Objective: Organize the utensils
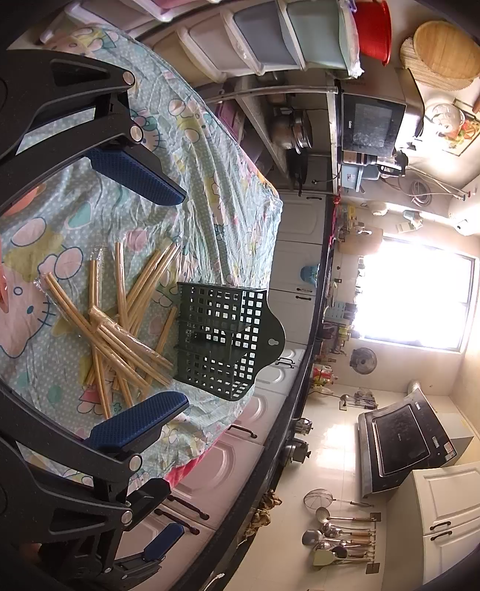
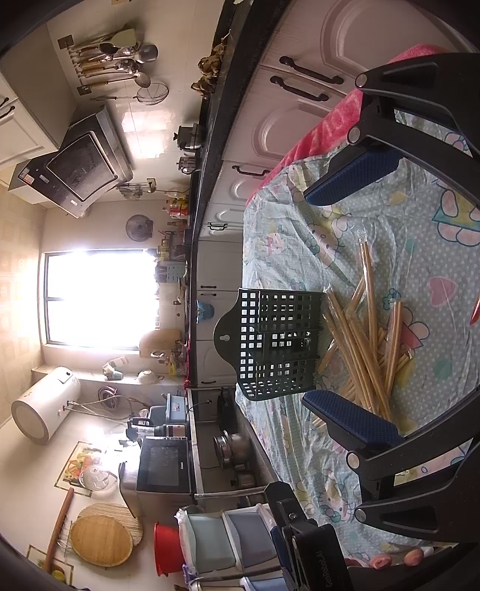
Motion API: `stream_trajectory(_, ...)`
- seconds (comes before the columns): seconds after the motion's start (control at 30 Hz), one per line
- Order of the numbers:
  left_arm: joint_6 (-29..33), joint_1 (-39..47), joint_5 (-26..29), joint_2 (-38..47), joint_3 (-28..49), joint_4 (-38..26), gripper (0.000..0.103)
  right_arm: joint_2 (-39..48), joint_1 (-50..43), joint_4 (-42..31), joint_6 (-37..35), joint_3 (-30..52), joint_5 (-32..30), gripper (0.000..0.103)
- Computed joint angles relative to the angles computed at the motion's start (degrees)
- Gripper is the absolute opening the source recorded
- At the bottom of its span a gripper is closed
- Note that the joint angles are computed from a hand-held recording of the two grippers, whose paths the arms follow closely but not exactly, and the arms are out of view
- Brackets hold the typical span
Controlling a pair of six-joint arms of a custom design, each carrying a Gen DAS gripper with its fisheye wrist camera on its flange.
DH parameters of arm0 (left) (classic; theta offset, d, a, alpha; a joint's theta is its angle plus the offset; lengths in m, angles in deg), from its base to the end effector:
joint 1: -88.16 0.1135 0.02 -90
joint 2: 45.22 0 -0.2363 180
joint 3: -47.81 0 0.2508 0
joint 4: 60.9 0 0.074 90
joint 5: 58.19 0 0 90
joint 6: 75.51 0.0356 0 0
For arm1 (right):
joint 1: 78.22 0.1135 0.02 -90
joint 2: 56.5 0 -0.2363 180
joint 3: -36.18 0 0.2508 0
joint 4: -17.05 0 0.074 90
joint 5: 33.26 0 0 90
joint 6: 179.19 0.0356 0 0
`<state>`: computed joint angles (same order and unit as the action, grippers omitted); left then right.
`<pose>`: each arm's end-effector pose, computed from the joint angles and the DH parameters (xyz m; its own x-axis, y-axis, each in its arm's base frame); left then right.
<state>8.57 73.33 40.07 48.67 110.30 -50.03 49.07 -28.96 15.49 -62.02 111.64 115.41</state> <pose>0.3393 -0.0951 0.1803 -0.3767 -0.0058 -0.9263 0.3463 0.9266 -0.1467 0.2705 0.2674 0.1667 -0.2681 0.0526 -0.9620 0.2281 0.9736 -0.0104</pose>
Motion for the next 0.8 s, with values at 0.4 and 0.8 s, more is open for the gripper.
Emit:
stream_trajectory(0.4, 0.1, 0.2, 0.1, 0.4, 0.4, -0.6, 0.093, -0.7, -0.2, -0.3, -0.9, 0.2, -0.5, 0.097)
stream_trajectory(0.8, -1.2, 6.2, 3.1, 5.8, 7.2, -6.8, 0.093, 1.0, -4.3, -1.9, -4.4, 4.5, -11.8, 0.097)
